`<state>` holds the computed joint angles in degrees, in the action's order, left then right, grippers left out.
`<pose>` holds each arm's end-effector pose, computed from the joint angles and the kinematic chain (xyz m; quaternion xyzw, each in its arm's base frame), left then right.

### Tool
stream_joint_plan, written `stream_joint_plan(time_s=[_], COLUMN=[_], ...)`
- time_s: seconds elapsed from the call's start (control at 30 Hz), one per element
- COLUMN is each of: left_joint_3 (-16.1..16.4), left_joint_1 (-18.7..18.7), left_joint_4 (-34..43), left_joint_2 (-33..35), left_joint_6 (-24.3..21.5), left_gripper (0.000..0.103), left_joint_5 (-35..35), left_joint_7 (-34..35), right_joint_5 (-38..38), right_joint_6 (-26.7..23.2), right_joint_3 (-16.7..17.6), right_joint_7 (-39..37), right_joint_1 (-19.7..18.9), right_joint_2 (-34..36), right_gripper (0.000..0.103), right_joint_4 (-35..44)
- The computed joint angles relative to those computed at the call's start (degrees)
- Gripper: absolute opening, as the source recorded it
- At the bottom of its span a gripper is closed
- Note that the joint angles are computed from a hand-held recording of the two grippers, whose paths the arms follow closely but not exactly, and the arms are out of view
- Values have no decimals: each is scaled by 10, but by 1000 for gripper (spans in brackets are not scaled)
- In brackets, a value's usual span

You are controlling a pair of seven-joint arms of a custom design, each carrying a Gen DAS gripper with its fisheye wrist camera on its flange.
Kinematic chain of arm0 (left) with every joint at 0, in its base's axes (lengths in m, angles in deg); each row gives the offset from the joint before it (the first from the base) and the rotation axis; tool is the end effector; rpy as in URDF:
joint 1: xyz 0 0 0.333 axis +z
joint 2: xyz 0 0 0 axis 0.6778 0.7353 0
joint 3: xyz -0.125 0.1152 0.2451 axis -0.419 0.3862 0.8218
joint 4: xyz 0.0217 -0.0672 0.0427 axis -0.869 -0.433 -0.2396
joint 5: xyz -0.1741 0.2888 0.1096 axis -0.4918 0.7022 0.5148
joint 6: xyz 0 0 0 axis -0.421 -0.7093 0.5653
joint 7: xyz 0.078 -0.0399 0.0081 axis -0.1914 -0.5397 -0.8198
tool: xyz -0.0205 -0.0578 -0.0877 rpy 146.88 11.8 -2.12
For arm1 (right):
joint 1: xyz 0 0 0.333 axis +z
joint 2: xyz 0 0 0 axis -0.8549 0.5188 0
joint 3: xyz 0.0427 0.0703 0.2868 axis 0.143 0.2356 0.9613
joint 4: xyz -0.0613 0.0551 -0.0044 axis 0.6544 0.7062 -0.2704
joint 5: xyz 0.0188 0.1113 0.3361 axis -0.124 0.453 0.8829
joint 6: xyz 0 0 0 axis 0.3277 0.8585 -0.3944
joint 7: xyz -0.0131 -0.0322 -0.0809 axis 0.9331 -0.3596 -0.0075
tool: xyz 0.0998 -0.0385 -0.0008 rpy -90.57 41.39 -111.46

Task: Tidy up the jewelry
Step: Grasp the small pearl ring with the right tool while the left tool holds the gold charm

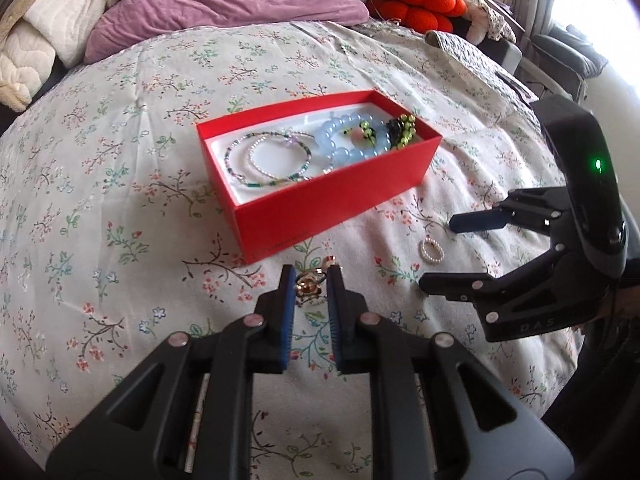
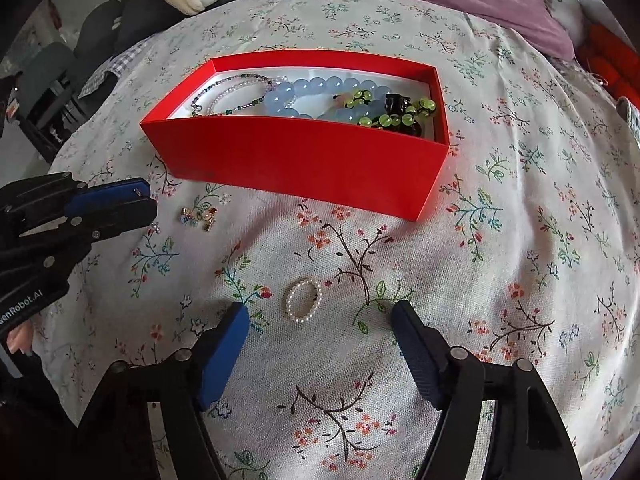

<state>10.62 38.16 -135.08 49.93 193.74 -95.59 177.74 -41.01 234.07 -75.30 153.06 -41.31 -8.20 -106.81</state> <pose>0.5846 -0.1749 0.4111 -0.3533 0.8789 -0.3135 0.0667 0.5067 0.2105 0.3724 -0.6856 0.6888 -0.1405 0.1891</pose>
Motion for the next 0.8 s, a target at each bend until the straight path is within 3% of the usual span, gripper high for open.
stream_joint_plan(time_s=[0.27, 0.4, 0.5, 0.73, 0.8], left_joint_3=[5, 6, 6, 5, 15], left_joint_1=[10, 19, 30, 59, 35], left_joint_4=[26, 47, 63, 114, 95], left_joint_2=[13, 23, 30, 63, 54], left_joint_6=[-33, -68, -103, -225, -179], left_gripper=[17, 17, 17, 17, 17], left_joint_5=[-9, -19, -36, -82, -35], left_joint_7=[-30, -53, -69, -118, -119], right_joint_5=[1, 24, 43, 130, 130], right_joint_6=[-1, -2, -7, 9, 5], right_joint_3=[7, 15, 18, 34, 31], right_joint_7=[-35, -66, -80, -133, -133], right_joint_1=[6, 4, 4, -9, -5], right_joint_2=[23, 28, 30, 24, 24], right_gripper=[38, 11, 6, 5, 5], right_joint_4=[29, 34, 40, 31, 34])
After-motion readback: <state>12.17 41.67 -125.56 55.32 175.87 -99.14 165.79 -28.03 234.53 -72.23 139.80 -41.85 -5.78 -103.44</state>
